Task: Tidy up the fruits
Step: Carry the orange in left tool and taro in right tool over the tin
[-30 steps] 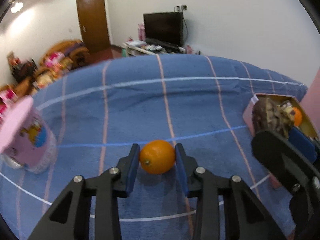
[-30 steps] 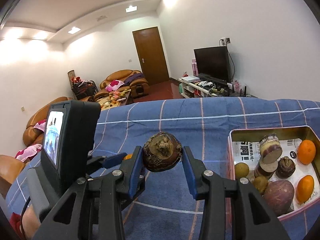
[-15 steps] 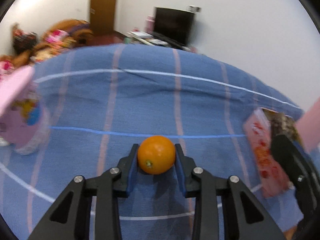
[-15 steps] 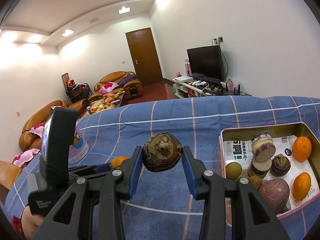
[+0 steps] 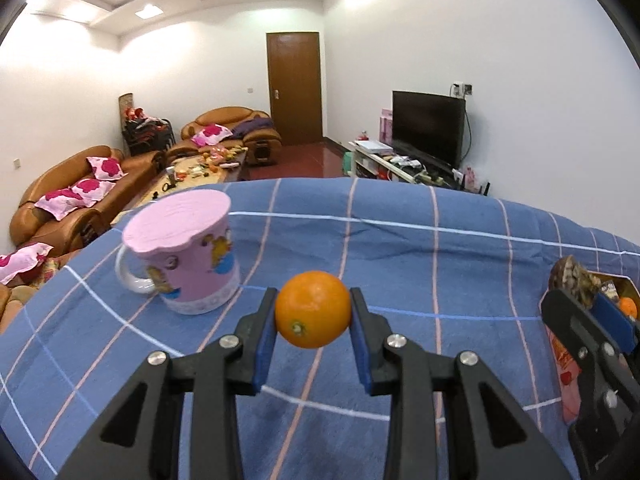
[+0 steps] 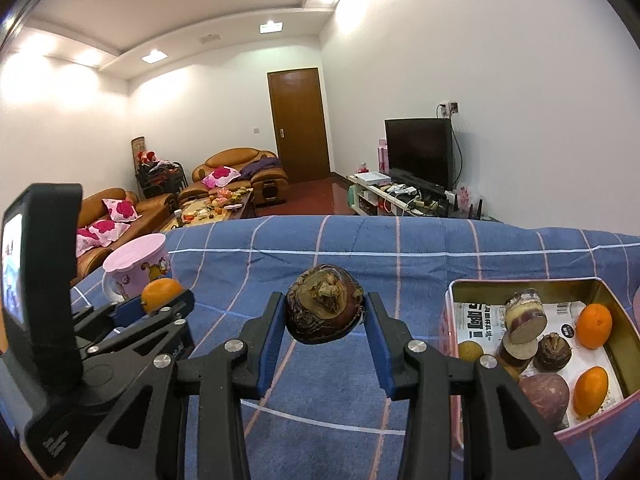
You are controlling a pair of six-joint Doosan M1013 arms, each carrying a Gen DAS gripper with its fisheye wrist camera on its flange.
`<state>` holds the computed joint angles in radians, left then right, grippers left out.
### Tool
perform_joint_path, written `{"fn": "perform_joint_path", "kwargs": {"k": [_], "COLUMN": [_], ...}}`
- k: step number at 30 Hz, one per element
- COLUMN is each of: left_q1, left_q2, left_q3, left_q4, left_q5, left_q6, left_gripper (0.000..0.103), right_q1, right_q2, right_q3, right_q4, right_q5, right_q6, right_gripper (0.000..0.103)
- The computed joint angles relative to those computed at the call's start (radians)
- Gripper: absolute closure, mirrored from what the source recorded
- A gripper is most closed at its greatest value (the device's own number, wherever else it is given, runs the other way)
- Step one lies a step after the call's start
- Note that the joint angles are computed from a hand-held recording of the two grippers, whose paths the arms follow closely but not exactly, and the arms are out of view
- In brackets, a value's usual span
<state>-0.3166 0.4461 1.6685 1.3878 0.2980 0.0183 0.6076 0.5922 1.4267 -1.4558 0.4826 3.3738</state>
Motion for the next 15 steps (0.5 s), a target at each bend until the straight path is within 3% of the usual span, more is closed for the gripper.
{"fn": "perform_joint_path", "kwargs": {"k": [2,15], "left_q1": [0.007,-0.025], "left_q2": [0.008,-0.027], "left_q3": [-0.016,0.053], "left_q4": [-0.021,0.254], "left_q5": [-0.001,0.055], "left_q6": [0.022,-0.266], "left_gripper": [0.068,0.068], "right_q1": [0.004,0.022], "right_q2": [-0.003,-0.032], "right_q3": [0.005,0.051], "right_q4": [-0.006,-0.051], "right_q5": [0.004,0.034], "right_q6": [0.003,0.035], "right_gripper": [0.061,0.061]}}
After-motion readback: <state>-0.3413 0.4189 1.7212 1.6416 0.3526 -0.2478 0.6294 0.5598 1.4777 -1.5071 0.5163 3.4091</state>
